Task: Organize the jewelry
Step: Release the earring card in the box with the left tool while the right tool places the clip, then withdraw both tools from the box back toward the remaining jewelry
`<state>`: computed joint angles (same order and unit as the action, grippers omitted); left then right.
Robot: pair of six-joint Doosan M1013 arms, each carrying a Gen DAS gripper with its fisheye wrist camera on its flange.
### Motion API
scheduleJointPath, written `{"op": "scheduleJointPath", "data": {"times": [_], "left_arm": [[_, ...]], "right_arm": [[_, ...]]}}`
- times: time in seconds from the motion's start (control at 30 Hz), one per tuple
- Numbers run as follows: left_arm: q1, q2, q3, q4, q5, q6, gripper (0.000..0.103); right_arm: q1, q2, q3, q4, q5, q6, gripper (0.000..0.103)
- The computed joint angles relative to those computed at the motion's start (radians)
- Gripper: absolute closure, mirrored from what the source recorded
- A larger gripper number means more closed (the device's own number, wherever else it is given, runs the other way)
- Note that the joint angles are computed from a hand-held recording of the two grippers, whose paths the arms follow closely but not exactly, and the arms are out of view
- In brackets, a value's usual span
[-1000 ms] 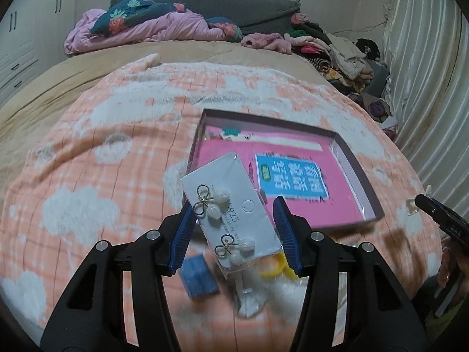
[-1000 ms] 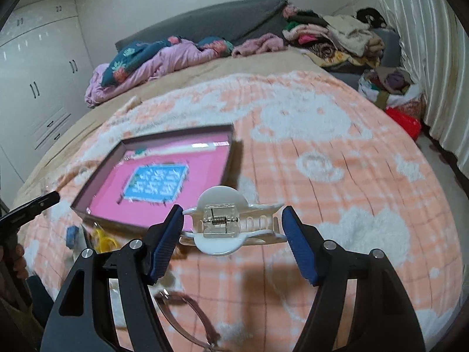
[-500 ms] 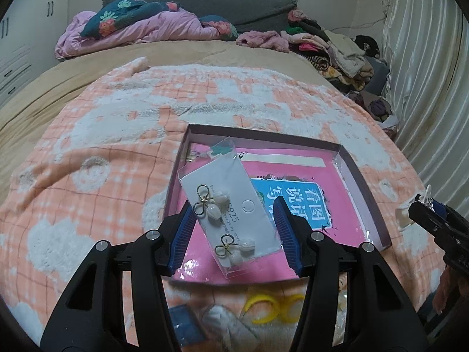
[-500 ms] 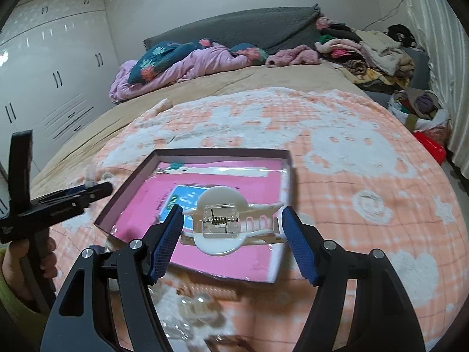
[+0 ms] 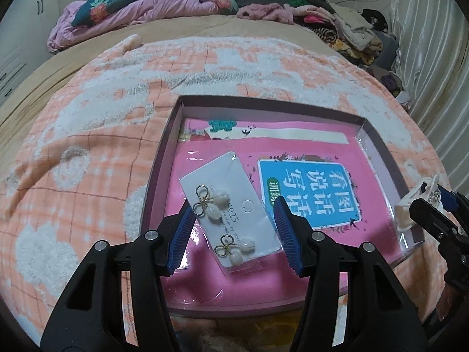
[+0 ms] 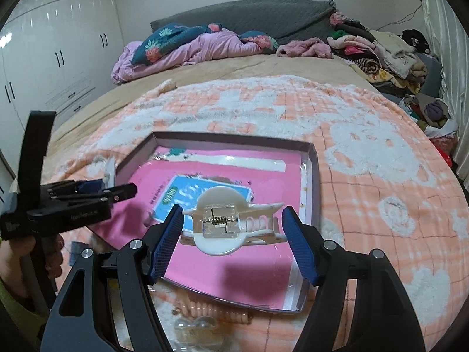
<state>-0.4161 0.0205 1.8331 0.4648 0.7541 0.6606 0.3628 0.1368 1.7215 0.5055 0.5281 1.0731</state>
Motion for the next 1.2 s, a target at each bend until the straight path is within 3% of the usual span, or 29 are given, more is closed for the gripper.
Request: {"op": "scheduleJointPath", "data": {"times": [0.27,0.6,0.77,0.8,0.97,1.13,1.2], "left_arm": [[-0.005,0.010,-0.001,0.005,0.022,-0.003,0.053],[-0.025,0.008,-0.009,0.034,0.044,-0.016,0.037],[-0.028,-0.002,-0.007,0.044,0.046,-0.028,0.035],[-0.031,-0.006,-0.006,0.053,0.048,-0.033,0.030],[-0.044,-0.022,-0.002,0.089,0.060,-0.064,0.024],[-0.060,-0.044,0.000,0.114,0.069,-0.097,0.009],[-0.068,-0.054,0.001,0.124,0.072,-0.115,0.009]], "right_arm": [[-0.016,0.014,-0.002,0.007,0.020,0.001,0.035],[-0.024,0.026,-0.010,0.026,0.070,-0.001,0.034],[-0.032,0.017,-0.005,0.065,0.074,-0.024,0.021],[-0.035,0.014,-0.003,0.081,0.074,-0.034,0.019],[-0.052,-0.001,0.007,0.135,0.073,-0.066,0.015],[-0.064,-0.026,0.022,0.163,0.060,-0.084,0.011],[-0.070,-0.037,0.030,0.187,0.053,-0.107,0.009]]}}
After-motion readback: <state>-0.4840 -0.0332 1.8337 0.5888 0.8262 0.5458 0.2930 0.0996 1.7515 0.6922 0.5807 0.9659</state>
